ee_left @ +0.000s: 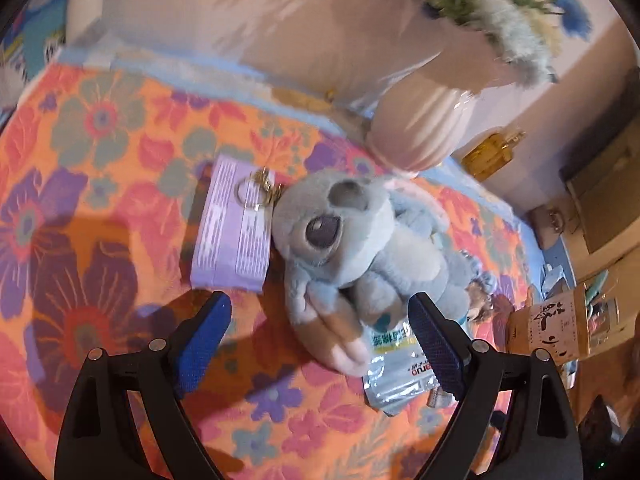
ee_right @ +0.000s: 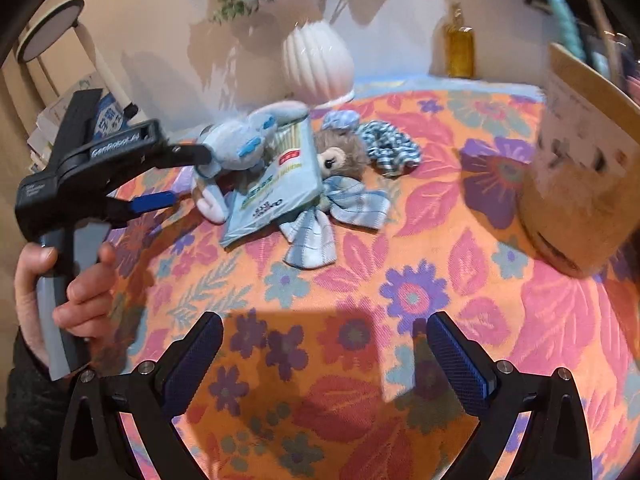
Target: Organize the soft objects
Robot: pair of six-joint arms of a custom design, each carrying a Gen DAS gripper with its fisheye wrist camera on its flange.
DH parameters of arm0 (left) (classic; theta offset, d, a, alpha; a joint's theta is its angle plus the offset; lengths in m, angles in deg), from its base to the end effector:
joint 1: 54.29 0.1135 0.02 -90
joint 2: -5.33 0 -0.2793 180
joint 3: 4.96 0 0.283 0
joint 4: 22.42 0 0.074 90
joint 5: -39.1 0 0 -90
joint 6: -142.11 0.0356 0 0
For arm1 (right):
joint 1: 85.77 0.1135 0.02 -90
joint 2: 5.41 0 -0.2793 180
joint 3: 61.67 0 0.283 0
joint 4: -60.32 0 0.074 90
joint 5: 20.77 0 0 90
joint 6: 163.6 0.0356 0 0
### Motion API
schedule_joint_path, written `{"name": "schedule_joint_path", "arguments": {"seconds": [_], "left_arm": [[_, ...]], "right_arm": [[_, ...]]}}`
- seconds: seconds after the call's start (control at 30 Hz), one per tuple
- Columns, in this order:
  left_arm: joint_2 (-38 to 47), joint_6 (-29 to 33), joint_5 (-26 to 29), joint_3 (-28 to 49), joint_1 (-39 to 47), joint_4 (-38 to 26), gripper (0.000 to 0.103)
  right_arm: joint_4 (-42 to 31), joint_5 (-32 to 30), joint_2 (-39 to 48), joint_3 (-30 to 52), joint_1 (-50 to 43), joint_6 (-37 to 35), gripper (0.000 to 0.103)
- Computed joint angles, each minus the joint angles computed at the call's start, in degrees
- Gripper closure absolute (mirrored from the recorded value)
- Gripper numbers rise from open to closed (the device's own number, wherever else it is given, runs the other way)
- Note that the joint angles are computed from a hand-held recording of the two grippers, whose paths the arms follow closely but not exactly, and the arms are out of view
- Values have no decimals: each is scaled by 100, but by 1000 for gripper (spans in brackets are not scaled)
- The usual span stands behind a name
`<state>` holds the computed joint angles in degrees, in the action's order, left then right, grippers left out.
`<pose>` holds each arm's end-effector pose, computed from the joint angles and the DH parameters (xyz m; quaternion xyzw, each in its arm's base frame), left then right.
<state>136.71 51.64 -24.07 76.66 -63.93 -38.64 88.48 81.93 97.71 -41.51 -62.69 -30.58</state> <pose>0.4217 -0.0879 0.0104 0.1242 0.9445 -0.2439 0.1816 0.1694 0.0637 0.0158 0.1970 0.9272 0.0755 0.3094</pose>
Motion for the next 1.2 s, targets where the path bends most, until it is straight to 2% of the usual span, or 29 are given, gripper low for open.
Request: {"name": "schedule_joint_path", "arguments": {"seconds": [0.07,0.17,0.23,0.27,0.33,0.43,0.5,0.53,0.63,0.67,0.73,0.8,0.87,0.93,1.0,1.07,1.13,1.2], "left_arm": [[-183,21,10,-269,112,137,14],[-721,501,-141,-1310,537,1083,13],[-930,1106,-490,-1887,873,1695,13],[-967,1601,-631,-2113,1133,1876,13],[-919,2120,-749,-2247,1620,1957,13],[-840,2355,-459,-2093,2333,1570,14],[-862,2286,-264,-2000,2623,1380,14],[-891,2212,-184,-1987,2725,1364,14],[-1140,2164,-34,-2044,2963,1249,14],[-1393,2118,-34,-2158,2983,1222,14],[-1847,2083,152,-2413,3004,1264,14],[-2495,2064,332,-2769,2870,1156,14],[-2948,2238,582,-3018,2780,1099,13],[-3653,2616,796,-3390,2770,1018,13],[-4047,2893,730,-3498,2799,862,13],[-4290,3101,626,-3507,2997,689,13],[-4345,3255,616,-3416,3231,490,13],[-4269,3390,748,-3298,3590,409,13]], "right_arm": [[-1160,56,-737,293,-158,-320,1],[-1843,301,-1115,650,-230,-680,1],[-1731,180,-994,730,-298,-733,1],[-1574,57,-857,751,-335,-722,1],[-985,-269,-397,729,-435,-648,1],[345,-164,594,606,-311,-487,1],[623,49,1056,662,-74,-254,1],[327,244,949,721,59,-227,1],[52,980,660,657,571,-253,0],[-308,1113,683,789,626,-195,0],[-1002,1150,818,1101,513,-25,0],[-1203,1039,915,1228,278,81,0],[-1438,1100,954,1351,135,161,0],[-1990,1311,1043,1665,226,141,0],[-2240,1566,1034,1741,412,204,0],[-2113,1577,1021,1632,421,234,0],[-1306,1480,1207,1343,337,521,0],[-1369,1556,1207,1381,439,573,0]]}}
